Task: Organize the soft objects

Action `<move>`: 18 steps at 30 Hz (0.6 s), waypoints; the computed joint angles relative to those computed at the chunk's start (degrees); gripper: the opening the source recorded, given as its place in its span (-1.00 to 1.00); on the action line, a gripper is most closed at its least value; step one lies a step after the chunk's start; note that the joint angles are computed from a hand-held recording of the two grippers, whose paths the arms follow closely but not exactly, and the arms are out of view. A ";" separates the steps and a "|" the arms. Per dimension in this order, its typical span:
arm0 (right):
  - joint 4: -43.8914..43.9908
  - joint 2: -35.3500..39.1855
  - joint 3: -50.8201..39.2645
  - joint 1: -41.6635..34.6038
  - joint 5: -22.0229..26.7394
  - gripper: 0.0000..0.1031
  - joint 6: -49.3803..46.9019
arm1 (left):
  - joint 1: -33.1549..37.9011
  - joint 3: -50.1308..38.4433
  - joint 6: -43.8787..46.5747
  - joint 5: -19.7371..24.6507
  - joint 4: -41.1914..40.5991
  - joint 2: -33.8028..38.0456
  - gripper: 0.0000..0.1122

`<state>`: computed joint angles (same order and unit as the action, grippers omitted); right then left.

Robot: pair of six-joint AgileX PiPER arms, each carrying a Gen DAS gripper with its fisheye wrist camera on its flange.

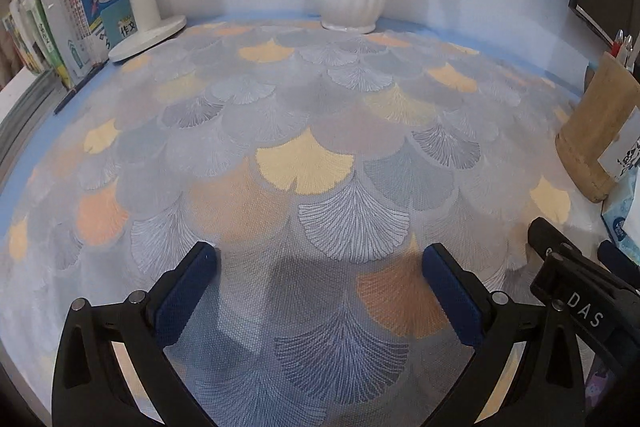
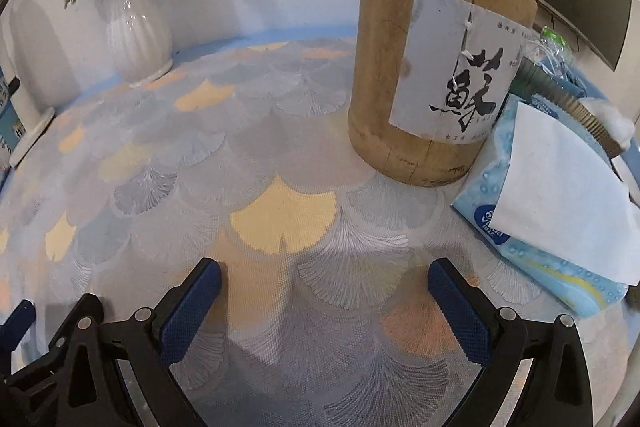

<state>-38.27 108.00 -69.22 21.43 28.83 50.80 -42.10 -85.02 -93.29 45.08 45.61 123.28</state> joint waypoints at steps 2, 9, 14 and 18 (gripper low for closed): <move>-0.48 0.10 -0.11 0.25 0.34 1.00 0.46 | 0.15 -0.05 -0.02 -0.18 0.09 0.14 0.83; -0.65 0.15 -0.32 0.83 0.76 1.00 1.11 | 0.08 -0.33 0.24 0.10 -0.11 0.16 0.83; -0.63 -0.10 -0.17 0.89 0.90 1.00 1.11 | 0.13 -0.10 0.06 -0.17 0.00 0.17 0.84; -0.66 0.03 -0.28 0.89 0.89 1.00 1.12 | 0.47 0.14 0.27 -0.57 0.06 0.11 0.84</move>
<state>-38.92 108.03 -69.50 22.32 29.72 51.93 -41.63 -84.89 -93.02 44.51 45.68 123.40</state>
